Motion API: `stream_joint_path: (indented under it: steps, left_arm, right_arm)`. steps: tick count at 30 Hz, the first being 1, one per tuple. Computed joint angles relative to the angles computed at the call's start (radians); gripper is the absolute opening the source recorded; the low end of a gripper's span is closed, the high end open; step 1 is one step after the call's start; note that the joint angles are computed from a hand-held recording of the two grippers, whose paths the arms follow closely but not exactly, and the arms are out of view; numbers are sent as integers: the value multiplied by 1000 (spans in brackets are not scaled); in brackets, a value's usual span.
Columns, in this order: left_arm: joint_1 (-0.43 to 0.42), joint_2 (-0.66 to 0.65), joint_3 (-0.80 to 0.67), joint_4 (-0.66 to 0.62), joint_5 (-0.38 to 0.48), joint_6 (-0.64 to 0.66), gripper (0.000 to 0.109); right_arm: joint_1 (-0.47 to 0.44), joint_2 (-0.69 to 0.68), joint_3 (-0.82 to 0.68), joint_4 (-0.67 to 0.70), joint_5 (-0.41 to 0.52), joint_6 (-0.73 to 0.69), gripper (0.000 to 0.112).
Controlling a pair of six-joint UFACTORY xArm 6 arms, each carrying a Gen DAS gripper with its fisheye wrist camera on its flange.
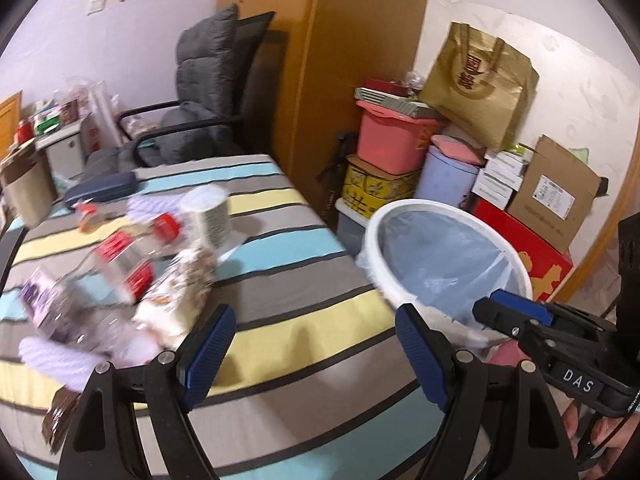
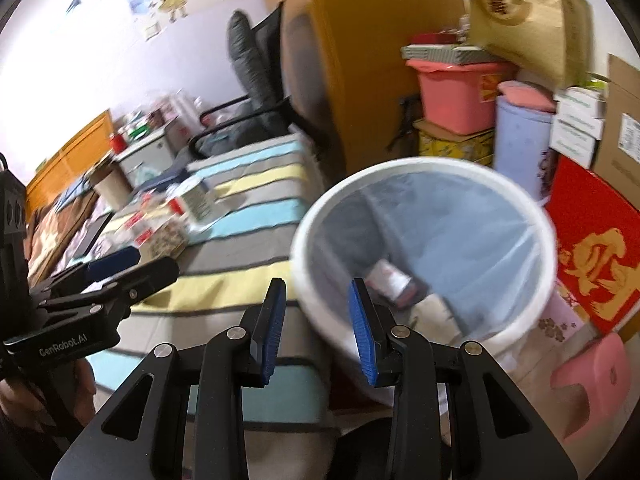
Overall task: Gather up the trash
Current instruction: 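Open both tools to drop the carton and bag into the bin, then grasp the brown snack wrapper with the left tool while the right tool grasps the patterned paper cup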
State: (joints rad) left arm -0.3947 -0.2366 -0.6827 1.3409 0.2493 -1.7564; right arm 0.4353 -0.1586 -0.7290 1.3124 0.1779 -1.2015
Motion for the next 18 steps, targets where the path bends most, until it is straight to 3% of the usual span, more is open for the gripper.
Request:
stream_joint_path:
  steps: [5,10,14,18]
  left_arm:
    - [23,-118,120,53,22,-68,82]
    - [40,-252,247,-14,55,-43,82]
    - [33,-365,342,-144,127,63,81]
    - [62,-448,412,-244,128,151,77]
  right_arm:
    - [45,-20,26,-36,38,13,35]
    - [93,-19,24,-44,59,-2,35]
    - [118,3,12,-73,86,35,35]
    - [139,14,-3,-83,116,51,35]
